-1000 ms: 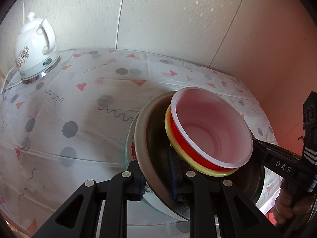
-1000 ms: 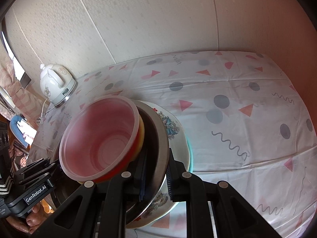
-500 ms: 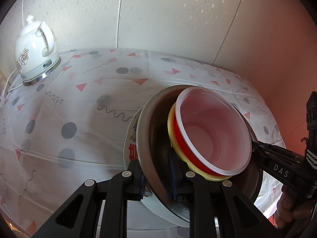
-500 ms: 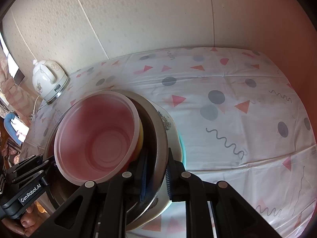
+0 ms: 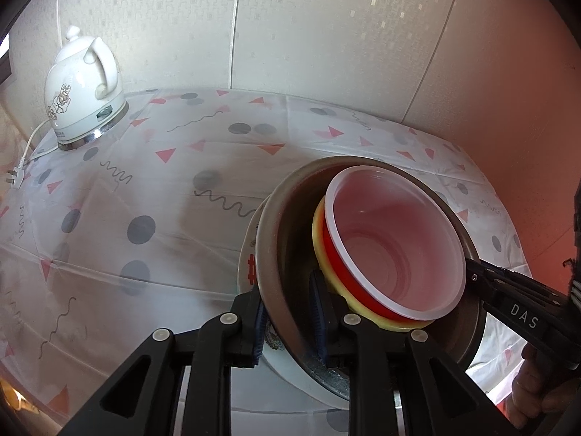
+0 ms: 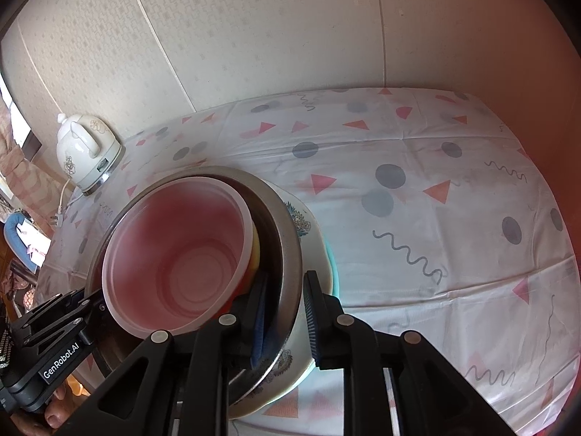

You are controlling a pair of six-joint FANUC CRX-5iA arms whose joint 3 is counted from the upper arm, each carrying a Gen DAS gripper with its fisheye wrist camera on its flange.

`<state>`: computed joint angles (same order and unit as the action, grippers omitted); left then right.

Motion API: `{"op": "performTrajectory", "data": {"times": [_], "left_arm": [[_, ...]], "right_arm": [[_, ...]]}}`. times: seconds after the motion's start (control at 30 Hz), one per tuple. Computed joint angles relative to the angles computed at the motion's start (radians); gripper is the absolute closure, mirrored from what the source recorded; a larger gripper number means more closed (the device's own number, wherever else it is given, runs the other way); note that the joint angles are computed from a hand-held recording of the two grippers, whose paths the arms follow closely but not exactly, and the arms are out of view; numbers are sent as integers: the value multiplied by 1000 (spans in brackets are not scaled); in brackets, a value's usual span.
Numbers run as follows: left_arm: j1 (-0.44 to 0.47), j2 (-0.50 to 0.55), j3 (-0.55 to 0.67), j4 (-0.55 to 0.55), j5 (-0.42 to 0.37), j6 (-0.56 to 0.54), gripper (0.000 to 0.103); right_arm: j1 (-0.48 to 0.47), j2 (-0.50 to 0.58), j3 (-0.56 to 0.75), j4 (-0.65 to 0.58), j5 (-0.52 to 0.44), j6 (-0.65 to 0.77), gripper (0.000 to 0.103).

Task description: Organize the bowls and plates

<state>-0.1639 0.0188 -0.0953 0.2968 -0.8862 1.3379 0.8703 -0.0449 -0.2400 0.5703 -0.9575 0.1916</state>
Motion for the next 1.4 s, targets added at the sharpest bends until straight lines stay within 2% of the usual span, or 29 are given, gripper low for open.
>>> {"op": "performTrajectory", "data": {"times": [0.23, 0.53, 0.77, 0.97, 1.4], "left_arm": [[1, -47, -25, -23, 53, 31, 78], [-13, -109, -43, -90, 91, 95, 73], [-21, -164, -77, -140, 113, 171, 65], [-33, -187, -95, -163, 123, 186, 60], [-29, -204, -110, -166, 136, 187, 57]], "right_arm": [[30, -17, -24, 67, -33, -72, 77], [100, -22, -43, 183, -144, -195, 75], [161, -15, -58, 243, -240, -295, 71], [174, -6, -51, 250, -264, -306, 71], [187, 5, -49, 273, -269, -285, 71]]}}
